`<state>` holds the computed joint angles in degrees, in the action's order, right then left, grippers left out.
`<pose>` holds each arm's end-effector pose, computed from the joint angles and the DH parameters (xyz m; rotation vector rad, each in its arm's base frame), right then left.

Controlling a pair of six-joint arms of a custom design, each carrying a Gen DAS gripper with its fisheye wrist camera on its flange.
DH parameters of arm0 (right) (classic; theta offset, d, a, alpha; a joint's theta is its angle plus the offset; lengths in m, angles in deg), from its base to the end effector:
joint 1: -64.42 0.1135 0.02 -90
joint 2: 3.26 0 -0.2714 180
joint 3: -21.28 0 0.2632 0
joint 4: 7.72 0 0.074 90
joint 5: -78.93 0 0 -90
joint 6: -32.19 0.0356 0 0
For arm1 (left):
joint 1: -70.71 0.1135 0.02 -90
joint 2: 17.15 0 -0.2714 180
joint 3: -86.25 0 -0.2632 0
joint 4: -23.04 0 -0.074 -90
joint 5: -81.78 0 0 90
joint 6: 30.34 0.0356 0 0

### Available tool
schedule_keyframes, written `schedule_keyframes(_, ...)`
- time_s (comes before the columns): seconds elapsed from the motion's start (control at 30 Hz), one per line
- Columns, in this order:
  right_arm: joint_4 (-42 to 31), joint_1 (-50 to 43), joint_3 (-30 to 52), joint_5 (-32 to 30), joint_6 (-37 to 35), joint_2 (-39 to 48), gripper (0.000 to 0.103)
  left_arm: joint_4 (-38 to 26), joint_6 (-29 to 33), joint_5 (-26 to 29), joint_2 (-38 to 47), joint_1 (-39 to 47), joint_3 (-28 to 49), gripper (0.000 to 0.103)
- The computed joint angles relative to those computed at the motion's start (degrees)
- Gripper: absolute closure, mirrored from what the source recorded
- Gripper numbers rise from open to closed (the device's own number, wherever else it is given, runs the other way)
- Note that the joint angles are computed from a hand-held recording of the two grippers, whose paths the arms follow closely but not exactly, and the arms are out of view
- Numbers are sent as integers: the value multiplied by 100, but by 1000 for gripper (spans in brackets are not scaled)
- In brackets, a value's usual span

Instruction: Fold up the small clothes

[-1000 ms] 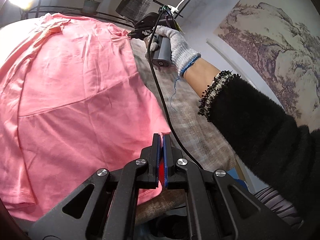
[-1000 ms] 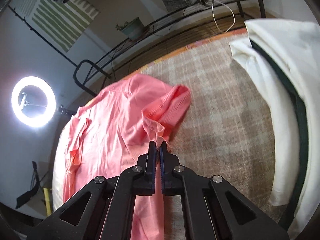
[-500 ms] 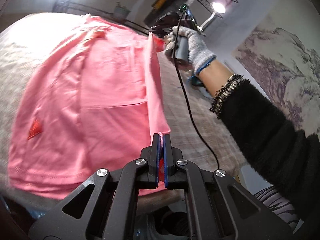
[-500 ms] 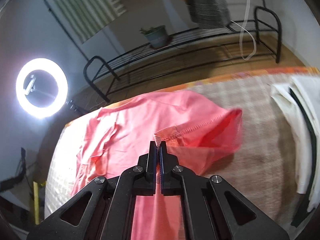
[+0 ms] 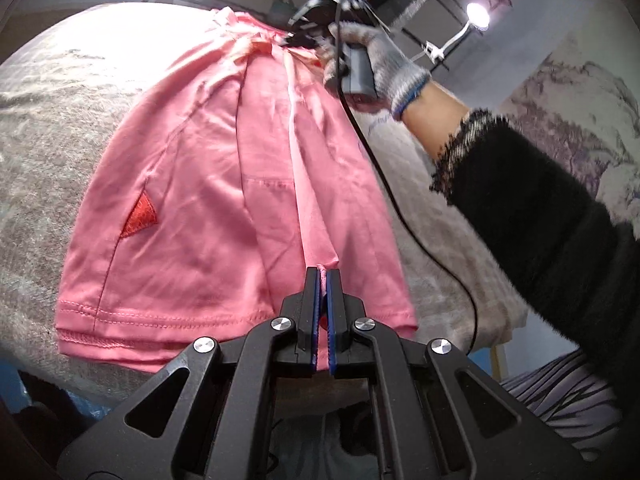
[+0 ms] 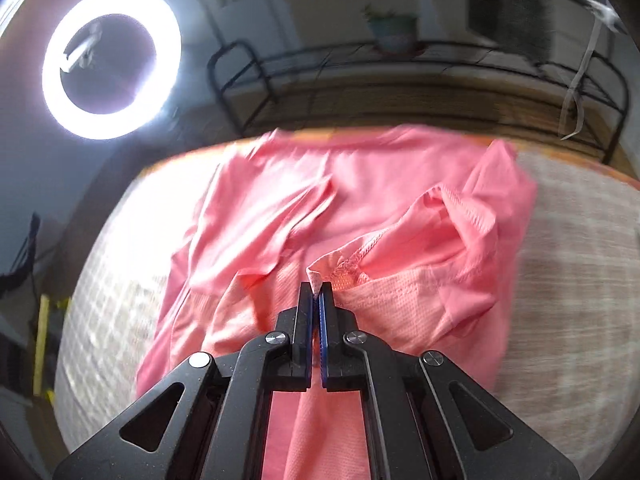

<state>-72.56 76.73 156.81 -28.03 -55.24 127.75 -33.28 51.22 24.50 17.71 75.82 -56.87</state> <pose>0.4999 0.1197 0.2452 -0.3264 2.6083 0.4784 0.1222 -0.0084 0.1935 -0.0588 2.4514 -0.7392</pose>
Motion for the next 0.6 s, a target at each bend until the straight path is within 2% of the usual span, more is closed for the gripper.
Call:
schedule_keyframes(0.07,-222,-10,162,-24,-71,128,101,-121,94,38,4,84,18,103)
schedule_keyframes(0.17,-503,-353,316,-853,-64,108,100,-503,515,83,69,359,157,98)
schedule_keyframes(0.23,-460,-683,220,-1581,-45,-91,100,-978,1058,370,212,841,363,73)
schedule_keyframes(0.27,-325,-818,76,-1731,8,-240,100,-1179,1295,473,134,1117,417,69)
schedule_keyframes(0.3,-224,-940,28,-1773,147,-356,96,-1465,1671,612,47,1523,523,68)
schedule_keyframes(0.37,-93,-1234,91,-1727,465,-420,77,-1823,2272,870,151,2028,694,68)
schedule_keyframes(0.4,-10,-1349,104,-1676,575,-434,61,-1985,2529,1009,213,2282,779,68)
schedule_keyframes(0.43,-10,-1441,191,-1585,629,-397,58,-2057,2681,1122,256,2485,848,68)
schedule_keyframes(0.5,-288,-1540,604,-1455,627,-140,58,-2035,2745,1268,320,2625,929,68)
schedule_keyframes(0.6,-660,-1477,1213,-1228,513,266,58,-1635,2410,1217,295,2401,944,68)
